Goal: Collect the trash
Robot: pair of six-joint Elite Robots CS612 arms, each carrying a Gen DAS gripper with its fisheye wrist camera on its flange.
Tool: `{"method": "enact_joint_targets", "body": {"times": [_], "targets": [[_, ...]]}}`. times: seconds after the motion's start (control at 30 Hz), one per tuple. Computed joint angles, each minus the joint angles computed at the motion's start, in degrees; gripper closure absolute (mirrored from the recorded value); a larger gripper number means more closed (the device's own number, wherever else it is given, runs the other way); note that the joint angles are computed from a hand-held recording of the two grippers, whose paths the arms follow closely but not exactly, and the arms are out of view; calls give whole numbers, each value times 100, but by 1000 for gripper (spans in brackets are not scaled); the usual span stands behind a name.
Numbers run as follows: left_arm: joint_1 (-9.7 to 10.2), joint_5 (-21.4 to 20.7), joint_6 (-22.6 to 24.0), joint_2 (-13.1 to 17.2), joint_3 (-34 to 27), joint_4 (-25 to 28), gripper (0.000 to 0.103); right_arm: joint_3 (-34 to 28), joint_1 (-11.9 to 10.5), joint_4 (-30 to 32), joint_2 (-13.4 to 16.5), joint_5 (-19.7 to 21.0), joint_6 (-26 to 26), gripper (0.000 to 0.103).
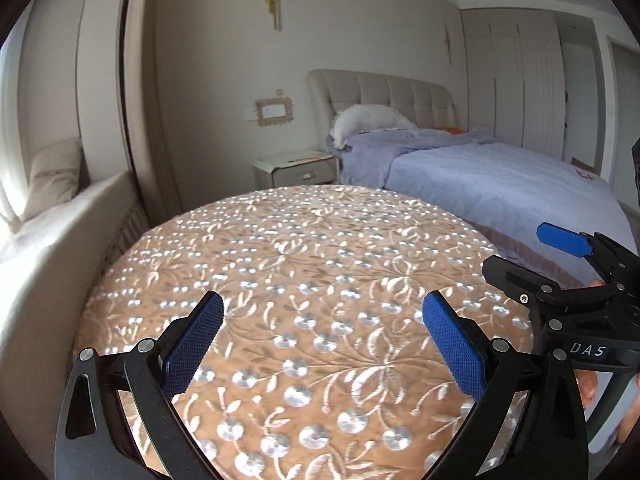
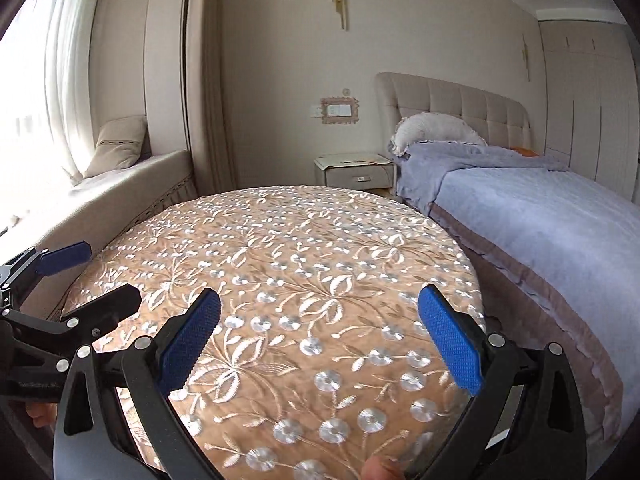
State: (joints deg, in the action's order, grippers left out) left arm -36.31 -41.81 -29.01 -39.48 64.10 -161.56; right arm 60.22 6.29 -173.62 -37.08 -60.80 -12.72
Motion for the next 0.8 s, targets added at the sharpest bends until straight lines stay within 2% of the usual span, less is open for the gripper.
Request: {"method": "enact_joint_targets", "body": {"times": [0.17,0.6,0.8], "targets": [[68,308,-192,-163,314,-101,5,-19,168,-23,-23,-65,-153,5],[216,115,-903,-472,853,-379,5,-138,426,70,-9,-263,-151,5],[228,272,-1093,-549,992,-411,5,-67,475,8,-47,-309,-253,5]]}}
